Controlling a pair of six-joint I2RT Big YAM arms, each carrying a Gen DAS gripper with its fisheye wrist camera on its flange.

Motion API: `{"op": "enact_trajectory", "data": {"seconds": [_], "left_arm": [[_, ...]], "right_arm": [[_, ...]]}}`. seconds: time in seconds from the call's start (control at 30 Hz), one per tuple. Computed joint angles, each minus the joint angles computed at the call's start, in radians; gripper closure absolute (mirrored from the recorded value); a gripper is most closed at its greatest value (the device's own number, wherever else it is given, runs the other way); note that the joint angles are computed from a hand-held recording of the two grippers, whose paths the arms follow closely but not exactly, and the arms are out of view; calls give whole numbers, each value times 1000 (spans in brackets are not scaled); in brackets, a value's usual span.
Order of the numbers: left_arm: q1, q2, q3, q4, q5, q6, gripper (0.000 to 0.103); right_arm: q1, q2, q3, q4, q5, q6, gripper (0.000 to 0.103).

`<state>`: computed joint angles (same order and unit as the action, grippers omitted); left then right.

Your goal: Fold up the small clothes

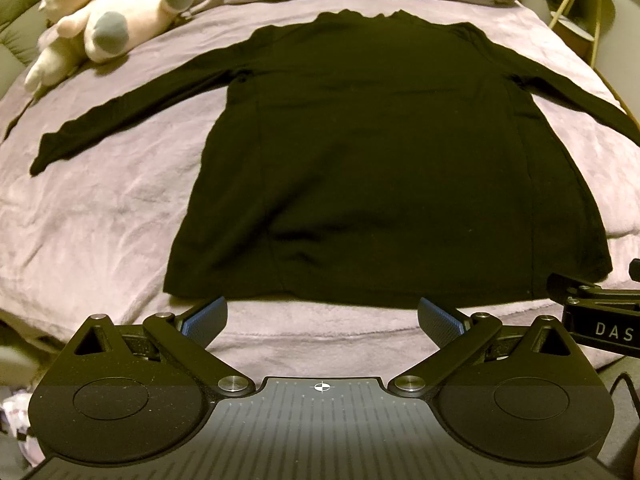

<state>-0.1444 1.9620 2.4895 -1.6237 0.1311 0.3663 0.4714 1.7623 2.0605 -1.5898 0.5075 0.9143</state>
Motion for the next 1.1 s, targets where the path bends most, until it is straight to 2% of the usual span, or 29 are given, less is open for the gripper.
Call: {"op": "enact_trajectory", "data": {"seconds": [0.7,1.1], "left_arm": [[0,13,25,-18,1,-2,0],[-3,38,70,-50,-4,-10,0]], "right_arm": [[1,11,19,-11,1,-7,4],[-4,14,21,-7,-14,-20,4]]}}
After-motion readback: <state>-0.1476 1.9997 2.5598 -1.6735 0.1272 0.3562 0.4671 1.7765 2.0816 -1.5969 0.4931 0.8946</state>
